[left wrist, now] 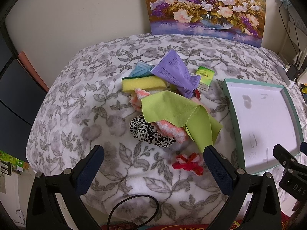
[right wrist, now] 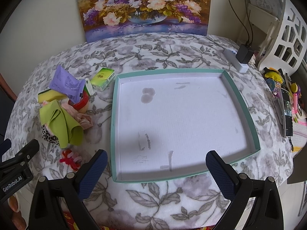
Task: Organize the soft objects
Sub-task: 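Grasp the leopard scrunchie with the left tool while the right tool grasps the red fuzzy toy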
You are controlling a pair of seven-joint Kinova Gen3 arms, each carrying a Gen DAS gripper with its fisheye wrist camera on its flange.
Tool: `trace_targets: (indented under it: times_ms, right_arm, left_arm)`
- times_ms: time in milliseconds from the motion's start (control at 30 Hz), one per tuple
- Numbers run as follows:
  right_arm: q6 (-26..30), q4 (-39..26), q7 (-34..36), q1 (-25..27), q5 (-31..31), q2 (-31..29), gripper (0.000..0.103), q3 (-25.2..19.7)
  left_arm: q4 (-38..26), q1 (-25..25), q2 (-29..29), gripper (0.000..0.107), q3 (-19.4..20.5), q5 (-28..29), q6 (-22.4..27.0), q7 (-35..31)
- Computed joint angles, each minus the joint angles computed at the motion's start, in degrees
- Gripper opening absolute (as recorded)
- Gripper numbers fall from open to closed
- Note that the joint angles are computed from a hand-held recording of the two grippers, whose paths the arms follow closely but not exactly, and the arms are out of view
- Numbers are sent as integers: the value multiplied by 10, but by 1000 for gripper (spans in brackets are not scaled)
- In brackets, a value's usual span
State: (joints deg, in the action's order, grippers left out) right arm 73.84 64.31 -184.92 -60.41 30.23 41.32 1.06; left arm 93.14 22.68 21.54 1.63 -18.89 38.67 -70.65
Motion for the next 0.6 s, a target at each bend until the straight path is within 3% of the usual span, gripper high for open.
trace_targets:
  times_ms: [200, 467, 600]
  right_arm:
    - [7, -41, 50, 5, -4, 20, 103, -4]
    - [-87, -96, 142, 37, -49, 51, 103, -17]
    - [-86, -144, 200, 57, -101, 84, 102, -24]
  left_arm:
    - [-35, -62, 15, 103, 20, 86, 27, -46]
    - [-79, -94, 44, 103, 8, 122, 54, -49]
    - [-104, -106, 75, 103, 7, 139, 83, -51]
